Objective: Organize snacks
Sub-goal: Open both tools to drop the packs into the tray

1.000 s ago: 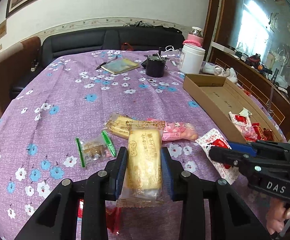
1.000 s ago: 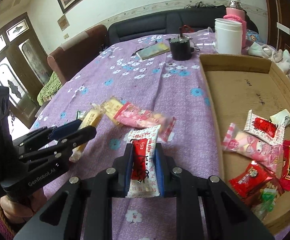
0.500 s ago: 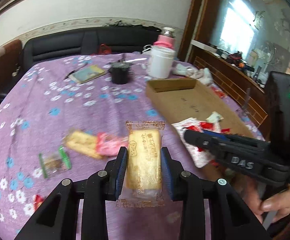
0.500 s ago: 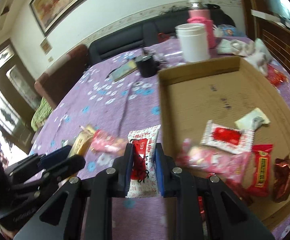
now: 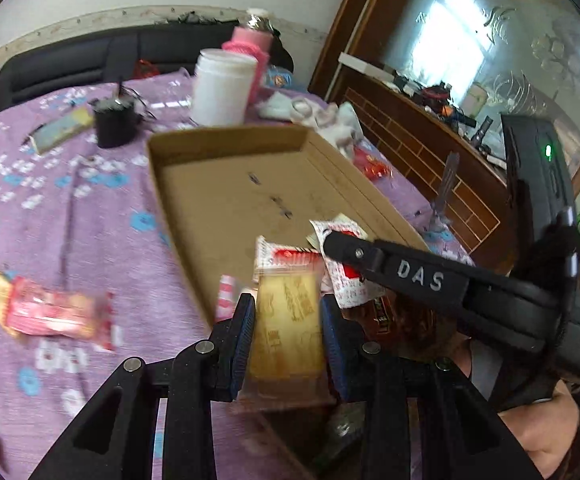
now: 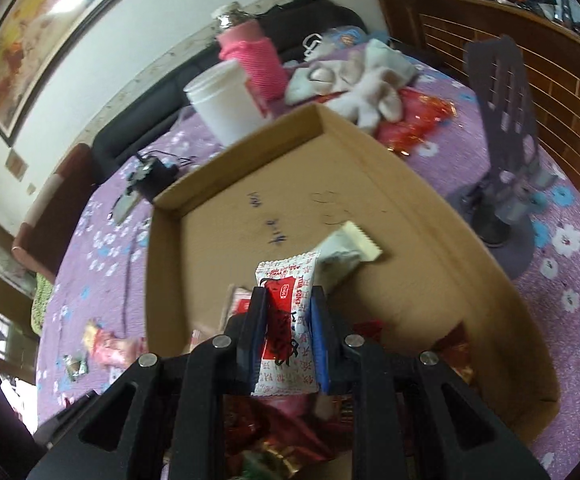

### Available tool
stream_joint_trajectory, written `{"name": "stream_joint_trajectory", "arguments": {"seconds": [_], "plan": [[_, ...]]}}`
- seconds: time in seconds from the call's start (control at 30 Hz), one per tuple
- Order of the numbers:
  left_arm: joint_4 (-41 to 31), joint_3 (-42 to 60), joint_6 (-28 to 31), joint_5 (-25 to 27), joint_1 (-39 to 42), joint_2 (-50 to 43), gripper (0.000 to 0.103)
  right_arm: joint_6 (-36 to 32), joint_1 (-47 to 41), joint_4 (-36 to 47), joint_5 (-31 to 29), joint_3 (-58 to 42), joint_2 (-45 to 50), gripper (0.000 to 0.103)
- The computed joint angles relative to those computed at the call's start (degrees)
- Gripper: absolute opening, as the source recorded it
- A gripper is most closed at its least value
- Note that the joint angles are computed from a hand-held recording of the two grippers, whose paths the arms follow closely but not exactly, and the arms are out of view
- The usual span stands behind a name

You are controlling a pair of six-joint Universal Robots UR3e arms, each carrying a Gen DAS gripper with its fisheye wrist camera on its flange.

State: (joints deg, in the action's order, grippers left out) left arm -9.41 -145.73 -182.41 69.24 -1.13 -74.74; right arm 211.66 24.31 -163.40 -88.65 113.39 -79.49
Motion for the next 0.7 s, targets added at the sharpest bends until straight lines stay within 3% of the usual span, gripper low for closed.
{"name": "stream_joint_trajectory", "arguments": {"seconds": [0.07,0.23,0.7], "plan": [[2.6,0.8,-1.0,2.4,-2.7,-3.4,0.034,0.1,0.3,1.5,-0.9,-1.1,0.6,0.020],[4.0,0.0,-0.6,1.3,-2.2,-4.0,0.034,0.1,0.2,2.9,-2.2,-1.5,1.1,0.020],[-2.5,-1.1,1.3,-1.0,0.5,3.2,0.034,1.3,1.5,3.0,-6.3,-1.5,-0.5,0.021]]}}
